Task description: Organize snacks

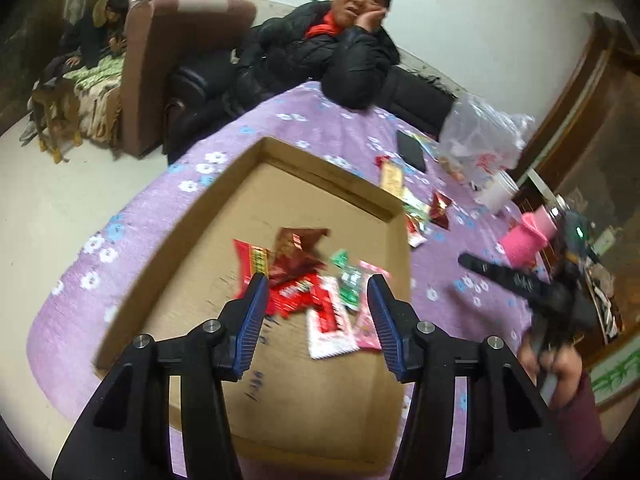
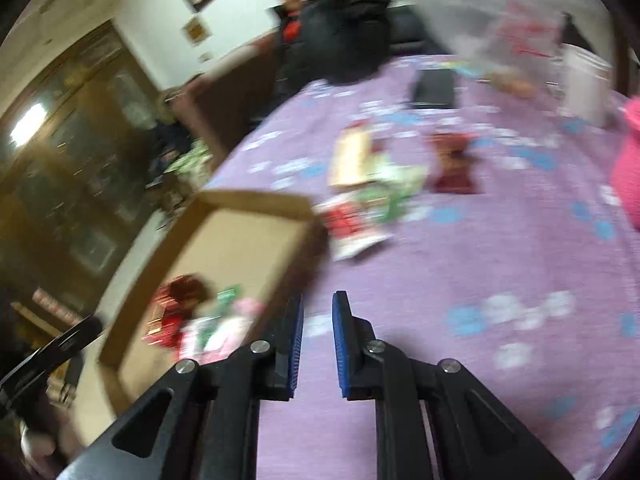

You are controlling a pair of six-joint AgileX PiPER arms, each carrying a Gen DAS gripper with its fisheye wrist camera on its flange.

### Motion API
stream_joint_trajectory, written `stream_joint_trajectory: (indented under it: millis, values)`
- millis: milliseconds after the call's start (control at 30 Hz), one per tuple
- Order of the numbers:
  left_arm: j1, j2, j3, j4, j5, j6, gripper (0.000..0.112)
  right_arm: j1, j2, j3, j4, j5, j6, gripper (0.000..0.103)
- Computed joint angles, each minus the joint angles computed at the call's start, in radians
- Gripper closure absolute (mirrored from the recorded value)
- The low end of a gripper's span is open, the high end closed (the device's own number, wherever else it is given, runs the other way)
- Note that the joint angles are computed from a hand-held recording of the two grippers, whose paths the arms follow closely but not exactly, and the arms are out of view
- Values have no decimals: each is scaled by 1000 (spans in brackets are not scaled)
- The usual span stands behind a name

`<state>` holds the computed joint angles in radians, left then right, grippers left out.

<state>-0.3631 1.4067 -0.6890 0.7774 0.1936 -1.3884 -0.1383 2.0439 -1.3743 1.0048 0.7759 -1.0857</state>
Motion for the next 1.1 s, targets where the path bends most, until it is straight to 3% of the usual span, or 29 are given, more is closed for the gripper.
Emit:
stream_joint_trajectory:
  millis: [167,300,467,533,600,667,767,800,933,1100]
  values:
    - [-37,52,-38,-83,0,93,61,-12,109,-189,-77,21,135,86]
    - [-55,42,-41,-71,5,94,61,20,230,-395,-141,110,309,86]
    - [-57,37,-47,-85,7,122,61,86,343,-575,-210,117,494,86]
    - [-58,42,-48,-100,-3,144,61,114,367,-619,-241,101,547,80]
    - [-64,58,-55,-99,-13,143,61,141,372,-632,-277,65,571,65]
    - [-64,74,-62,-134,-24,180,61,169,375,-644,-351,30,617,65]
    - [-76,93,-72,-145,-31,183,61,189,445,-761,-479,82,738,68]
    - [-82,95,-74,-125,-30,160,61,195,438,-757,-514,65,750,77]
    - [-102,95,-81,-123,-25,156,61,174,413,-713,-509,74,718,83]
    - [-118,88,-84,-94,-37,144,61,89,264,-428,-468,-9,548,91]
